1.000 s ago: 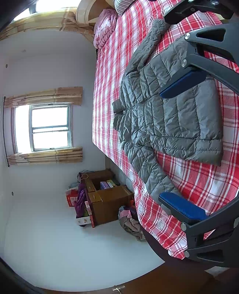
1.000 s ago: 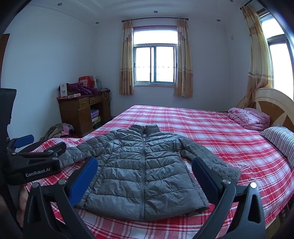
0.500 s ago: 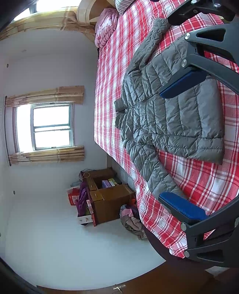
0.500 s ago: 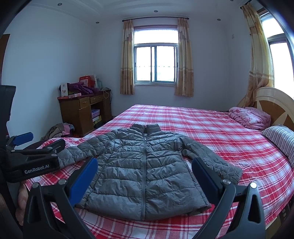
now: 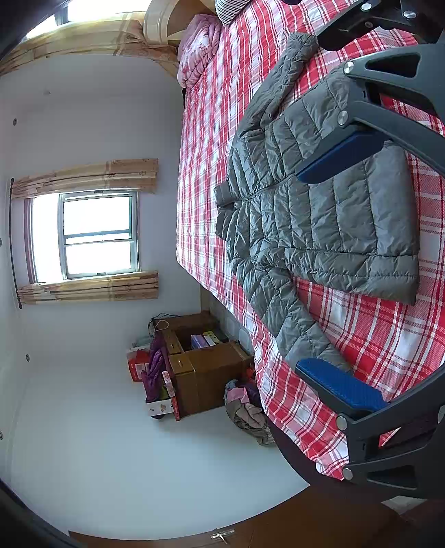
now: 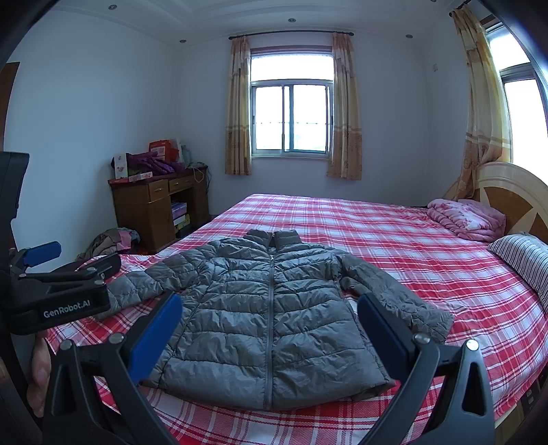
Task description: Fold large clothes
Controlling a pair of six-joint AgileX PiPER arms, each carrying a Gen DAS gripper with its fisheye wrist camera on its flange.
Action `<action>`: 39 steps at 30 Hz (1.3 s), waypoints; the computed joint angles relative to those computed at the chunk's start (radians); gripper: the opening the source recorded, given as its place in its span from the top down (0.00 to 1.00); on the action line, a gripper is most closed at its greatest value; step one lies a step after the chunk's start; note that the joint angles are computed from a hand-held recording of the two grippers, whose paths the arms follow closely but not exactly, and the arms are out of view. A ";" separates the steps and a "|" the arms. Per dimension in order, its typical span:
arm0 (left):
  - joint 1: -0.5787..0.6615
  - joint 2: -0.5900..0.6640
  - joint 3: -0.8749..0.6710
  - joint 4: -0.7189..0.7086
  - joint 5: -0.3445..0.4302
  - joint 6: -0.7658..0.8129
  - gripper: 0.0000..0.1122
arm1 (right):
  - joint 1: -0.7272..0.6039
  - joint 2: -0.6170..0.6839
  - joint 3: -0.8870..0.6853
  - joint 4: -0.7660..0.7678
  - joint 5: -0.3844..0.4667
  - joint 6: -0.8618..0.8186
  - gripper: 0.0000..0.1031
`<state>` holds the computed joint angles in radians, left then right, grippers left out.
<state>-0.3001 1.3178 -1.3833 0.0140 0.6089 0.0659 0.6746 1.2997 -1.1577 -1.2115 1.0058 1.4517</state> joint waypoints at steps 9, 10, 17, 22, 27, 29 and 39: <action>0.005 0.002 -0.003 -0.007 -0.001 0.008 0.09 | 0.003 0.006 -0.005 0.001 0.003 0.001 0.00; 0.004 0.003 -0.003 -0.003 -0.001 0.004 0.09 | 0.003 0.005 -0.004 0.001 0.003 0.003 0.00; 0.009 0.008 -0.011 -0.010 -0.002 0.010 0.09 | 0.005 0.006 -0.005 -0.002 0.004 0.004 0.00; 0.011 0.006 -0.010 -0.013 -0.002 0.013 0.09 | 0.004 0.006 -0.007 0.004 0.003 0.000 0.00; 0.013 0.006 -0.009 -0.016 -0.003 0.017 0.09 | 0.003 0.006 -0.005 0.002 0.002 0.002 0.00; 0.013 0.006 -0.009 -0.017 -0.002 0.018 0.09 | 0.004 0.006 -0.005 0.002 0.003 0.002 0.00; 0.025 0.018 -0.013 -0.031 -0.001 0.034 0.09 | 0.004 0.016 0.007 0.001 -0.012 0.024 0.00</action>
